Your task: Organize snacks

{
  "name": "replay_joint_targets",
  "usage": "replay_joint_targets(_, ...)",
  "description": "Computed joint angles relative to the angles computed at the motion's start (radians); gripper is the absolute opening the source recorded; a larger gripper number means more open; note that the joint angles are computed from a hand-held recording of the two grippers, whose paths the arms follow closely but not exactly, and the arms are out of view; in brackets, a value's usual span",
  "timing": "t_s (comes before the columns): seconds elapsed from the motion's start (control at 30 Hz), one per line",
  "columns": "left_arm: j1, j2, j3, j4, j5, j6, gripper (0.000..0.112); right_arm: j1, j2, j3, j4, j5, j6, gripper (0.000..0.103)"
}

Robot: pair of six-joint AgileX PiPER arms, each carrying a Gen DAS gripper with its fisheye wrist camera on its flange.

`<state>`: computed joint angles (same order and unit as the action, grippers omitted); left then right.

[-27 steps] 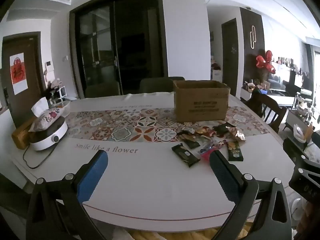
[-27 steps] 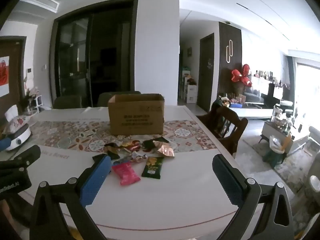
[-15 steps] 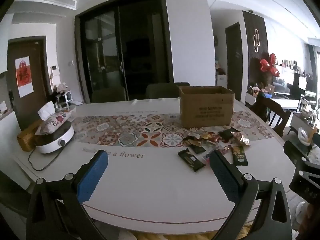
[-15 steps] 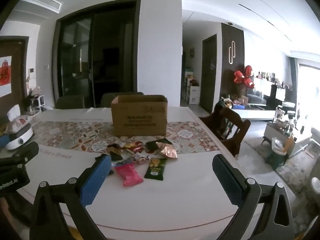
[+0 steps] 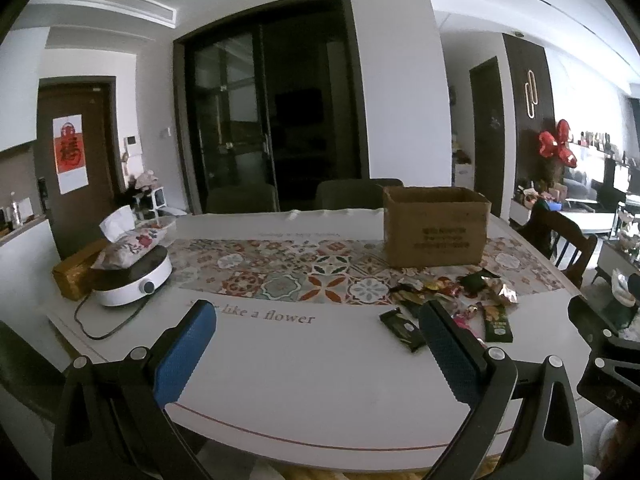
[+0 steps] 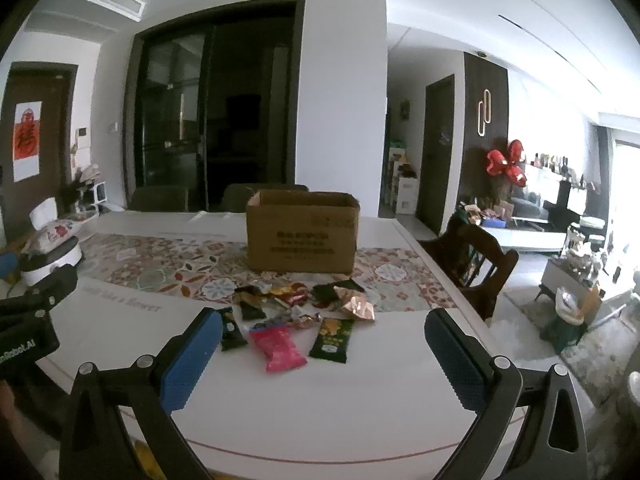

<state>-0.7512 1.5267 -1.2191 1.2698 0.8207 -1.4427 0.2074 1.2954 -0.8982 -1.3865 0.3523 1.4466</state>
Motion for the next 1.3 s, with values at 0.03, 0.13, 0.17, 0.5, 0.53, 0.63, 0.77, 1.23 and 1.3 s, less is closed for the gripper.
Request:
replay_joint_targets(0.03, -0.001, -0.001, 0.002, 0.002, 0.002, -0.004, 0.103, 0.001, -0.001, 0.002, -0.004, -0.001, 0.002, 0.102)
replay_joint_targets(0.13, -0.001, -0.003, 0.006, 0.006, 0.003, -0.010, 0.103, 0.007, -0.005, 0.009, -0.025, 0.002, 0.019, 0.102)
replay_joint_targets(0.17, 0.000, -0.003, 0.006, 0.006, 0.002, -0.010, 0.103, 0.007, -0.004, 0.009, -0.032, 0.002, 0.026, 0.102)
replay_joint_targets(0.5, -0.016, -0.005, 0.018, 0.043, 0.023, -0.042, 0.103, 0.013, -0.012, 0.012, -0.058, 0.011, 0.050, 0.102)
replay_joint_targets(0.53, -0.017, -0.005, 0.018, 0.044, 0.024, -0.043, 0.103, 0.014, -0.016, 0.016, -0.063, 0.011, 0.056, 0.102)
replay_joint_targets(0.63, -0.017, -0.005, 0.017, 0.042, 0.024, -0.041, 0.103, 0.012, -0.018, 0.017, -0.062, 0.010, 0.055, 0.102)
replay_joint_targets(0.77, -0.017, -0.005, 0.017, 0.042, 0.025, -0.041, 0.103, 0.012, -0.018, 0.015, -0.057, 0.009, 0.049, 0.102)
replay_joint_targets(1.23, -0.016, -0.006, 0.019, 0.041, 0.023, -0.039, 0.103, 0.011, -0.020, 0.019, -0.068, 0.009, 0.061, 0.102)
replay_joint_targets(1.3, -0.017, -0.007, 0.019, 0.042, 0.025, -0.040, 0.103, 0.011, -0.018, 0.019, -0.070, 0.009, 0.065, 0.102)
